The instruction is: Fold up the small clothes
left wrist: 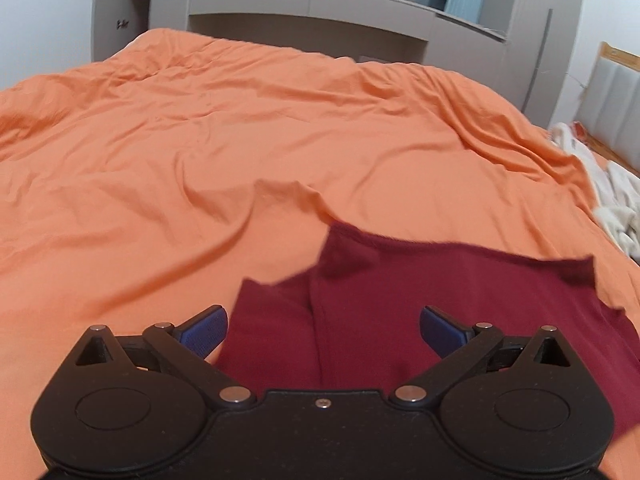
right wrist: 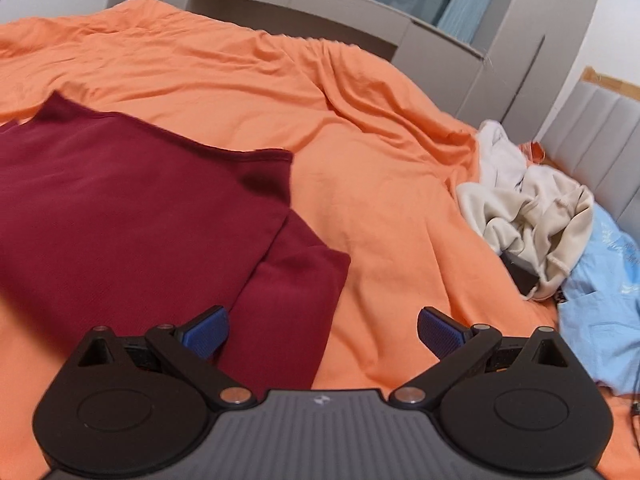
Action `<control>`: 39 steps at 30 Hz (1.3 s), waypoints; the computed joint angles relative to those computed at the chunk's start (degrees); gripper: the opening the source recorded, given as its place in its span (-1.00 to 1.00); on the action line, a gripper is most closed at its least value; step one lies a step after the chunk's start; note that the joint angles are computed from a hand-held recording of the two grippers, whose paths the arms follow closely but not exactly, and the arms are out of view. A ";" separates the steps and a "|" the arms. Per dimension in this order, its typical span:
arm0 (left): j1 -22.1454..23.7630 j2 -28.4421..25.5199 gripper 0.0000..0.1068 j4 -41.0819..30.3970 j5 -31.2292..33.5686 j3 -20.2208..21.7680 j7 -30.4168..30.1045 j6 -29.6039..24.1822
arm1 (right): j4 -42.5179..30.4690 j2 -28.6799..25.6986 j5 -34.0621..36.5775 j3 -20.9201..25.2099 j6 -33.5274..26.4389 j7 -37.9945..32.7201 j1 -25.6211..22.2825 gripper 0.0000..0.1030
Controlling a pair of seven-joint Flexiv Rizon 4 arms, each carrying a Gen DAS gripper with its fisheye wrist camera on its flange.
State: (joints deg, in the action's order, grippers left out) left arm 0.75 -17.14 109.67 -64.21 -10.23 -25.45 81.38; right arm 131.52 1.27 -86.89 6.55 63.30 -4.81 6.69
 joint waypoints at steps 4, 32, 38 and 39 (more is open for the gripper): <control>-0.93 4.95 0.92 4.88 -13.10 -1.35 11.28 0.78 | 3.59 5.16 -2.66 1.72 -0.67 2.61 0.38 1.00; -10.54 14.89 0.92 17.32 -26.56 8.86 16.80 -10.17 | 5.65 5.05 3.47 4.30 -5.87 -2.24 3.45 1.00; -9.80 13.76 0.92 16.09 -27.35 8.91 13.20 -13.49 | 7.12 8.09 7.48 4.89 -12.49 5.71 3.12 1.00; -9.61 13.48 0.92 15.81 -27.53 8.91 12.44 -14.16 | 7.34 8.70 7.74 5.29 -14.63 6.57 3.20 1.00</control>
State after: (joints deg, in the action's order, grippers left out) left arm -8.86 -3.65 125.48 -91.74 -1.31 -13.01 67.23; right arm 138.86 9.97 -79.15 11.84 48.67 1.75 9.88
